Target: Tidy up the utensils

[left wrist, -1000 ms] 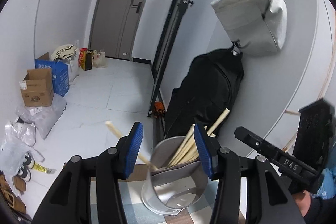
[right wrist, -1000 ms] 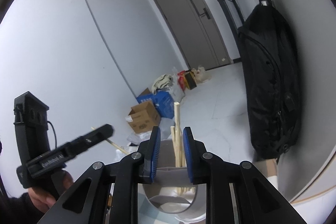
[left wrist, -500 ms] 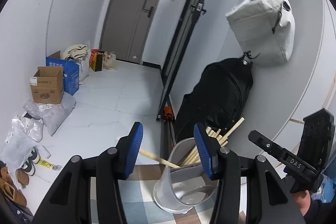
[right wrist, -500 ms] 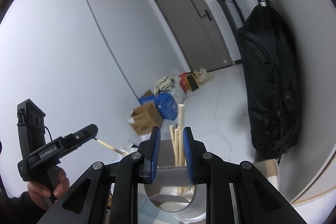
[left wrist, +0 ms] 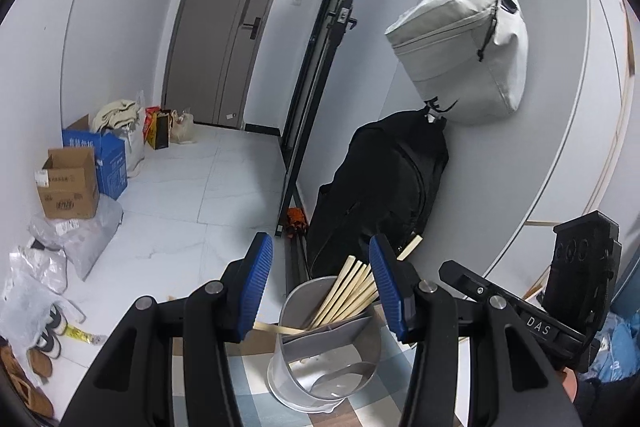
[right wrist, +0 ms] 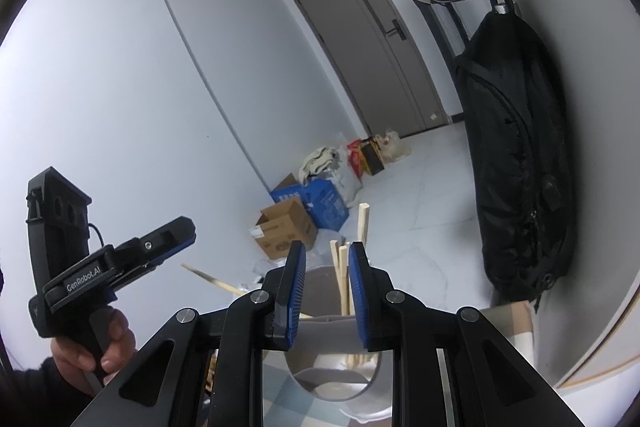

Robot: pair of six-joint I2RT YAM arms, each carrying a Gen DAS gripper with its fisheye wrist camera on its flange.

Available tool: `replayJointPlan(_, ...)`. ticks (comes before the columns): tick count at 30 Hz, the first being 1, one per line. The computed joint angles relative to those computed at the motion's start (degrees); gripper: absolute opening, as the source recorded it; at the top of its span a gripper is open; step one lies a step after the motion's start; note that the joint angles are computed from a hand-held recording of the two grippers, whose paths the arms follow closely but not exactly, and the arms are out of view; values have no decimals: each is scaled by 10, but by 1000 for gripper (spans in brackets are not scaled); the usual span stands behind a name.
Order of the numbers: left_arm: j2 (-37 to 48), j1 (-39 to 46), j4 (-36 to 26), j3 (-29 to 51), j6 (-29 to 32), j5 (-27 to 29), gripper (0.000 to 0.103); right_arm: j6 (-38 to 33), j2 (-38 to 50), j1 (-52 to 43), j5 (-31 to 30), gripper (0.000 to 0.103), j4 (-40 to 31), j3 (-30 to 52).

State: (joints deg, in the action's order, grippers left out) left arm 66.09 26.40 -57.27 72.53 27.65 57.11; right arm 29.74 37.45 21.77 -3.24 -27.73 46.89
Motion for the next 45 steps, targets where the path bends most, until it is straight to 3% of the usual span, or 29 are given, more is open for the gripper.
replayJointPlan(5, -27, 13, -13, 12, -2, 8, 45, 4, -24, 7, 0, 38, -11, 4)
replayJointPlan(8, -52, 26, -14, 8, -9, -6, 45, 1, -37, 40, 31, 46, -26, 11)
replayJointPlan(10, -66, 43, -23, 5, -11, -11, 49, 0, -49, 66, 58, 58, -39, 16)
replayJointPlan(13, -95, 69, -21, -12, -24, -19, 61, 9, -68, 116, 110, 66, -57, 21)
replayJointPlan(17, -131, 82, -35, -27, -32, -52, 70, 23, -84, 201, 196, 76, -87, 32)
replayJointPlan(19, -156, 77, -39, -34, -35, -82, 76, 32, -88, 264, 260, 85, -104, 41)
replayJointPlan(25, -201, 85, -59, -42, -30, -112, 90, 81, -82, 473, 468, 99, -165, 72)
replayJointPlan(27, -211, 87, -58, -48, -24, -118, 91, 115, -71, 561, 555, 101, -198, 85)
replayJointPlan(31, -211, 116, -84, -48, 0, -103, 91, 161, -51, 631, 621, 103, -247, 105)
replayJointPlan(38, -222, 138, -87, -59, 12, -98, 91, 219, -43, 660, 651, 103, -292, 112)
replayJointPlan(45, -234, 138, -86, -66, 12, -104, 91, 227, -38, 665, 658, 103, -305, 119)
